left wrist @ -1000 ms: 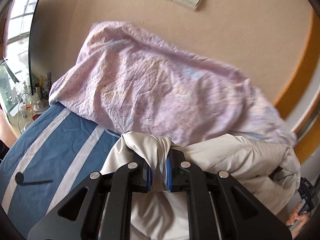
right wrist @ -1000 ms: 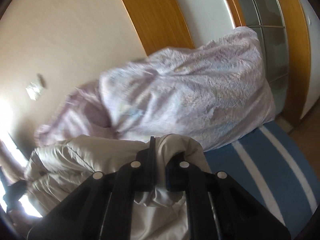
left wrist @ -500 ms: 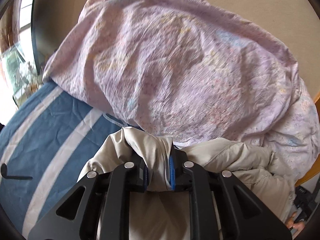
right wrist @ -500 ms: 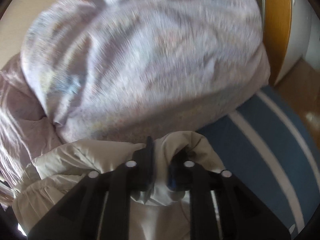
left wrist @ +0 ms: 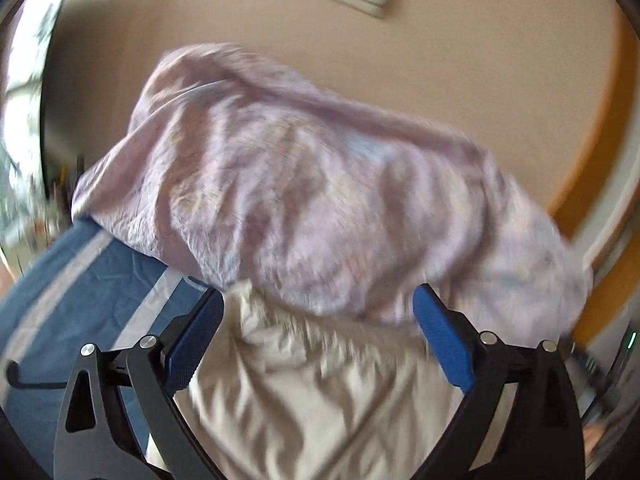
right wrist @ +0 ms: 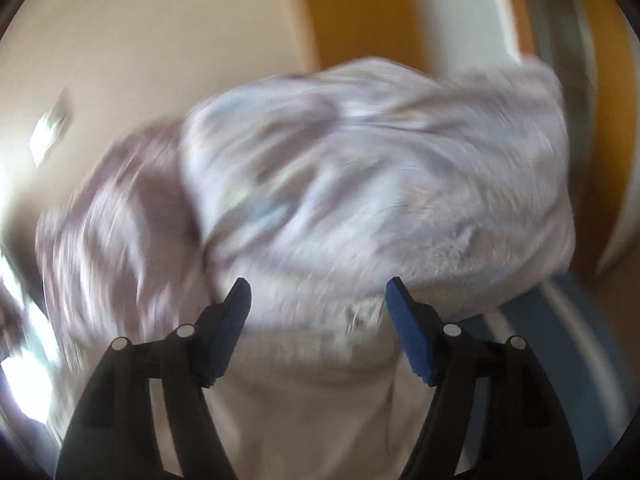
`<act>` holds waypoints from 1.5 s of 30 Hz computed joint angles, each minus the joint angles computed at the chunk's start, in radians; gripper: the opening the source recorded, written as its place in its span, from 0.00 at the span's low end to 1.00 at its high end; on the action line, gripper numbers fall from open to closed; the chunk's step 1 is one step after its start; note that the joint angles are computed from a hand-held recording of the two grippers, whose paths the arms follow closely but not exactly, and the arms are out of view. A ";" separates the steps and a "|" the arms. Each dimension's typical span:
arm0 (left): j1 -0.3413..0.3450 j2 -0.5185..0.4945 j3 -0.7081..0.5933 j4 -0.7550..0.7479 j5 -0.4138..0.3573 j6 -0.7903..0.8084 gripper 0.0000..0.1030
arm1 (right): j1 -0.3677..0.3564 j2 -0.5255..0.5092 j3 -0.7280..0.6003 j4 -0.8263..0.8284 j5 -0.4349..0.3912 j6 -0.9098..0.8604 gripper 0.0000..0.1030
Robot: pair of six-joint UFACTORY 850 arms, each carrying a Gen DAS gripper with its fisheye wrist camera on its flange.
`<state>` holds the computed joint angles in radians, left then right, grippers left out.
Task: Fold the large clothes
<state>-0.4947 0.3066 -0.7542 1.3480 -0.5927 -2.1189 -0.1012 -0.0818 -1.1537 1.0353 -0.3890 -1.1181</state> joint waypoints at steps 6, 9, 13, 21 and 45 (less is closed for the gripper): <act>-0.137 -0.087 -0.010 -0.052 -0.114 0.167 0.97 | 0.039 0.093 0.132 -0.264 -0.006 0.062 0.68; -0.134 -0.124 -0.013 -0.070 -0.127 0.177 0.97 | 0.060 0.061 0.124 -0.358 0.028 0.168 0.68; -0.123 -0.165 -0.010 -0.079 -0.165 0.177 0.97 | 0.086 0.036 0.127 -0.465 0.068 0.259 0.68; -0.082 -0.262 -0.056 -0.102 -0.187 0.201 0.97 | 0.135 -0.073 0.077 -0.985 0.109 0.810 0.68; -0.010 -0.344 -0.090 -0.135 -0.139 0.137 0.99 | 0.150 -0.208 -0.001 -1.308 0.080 1.215 0.83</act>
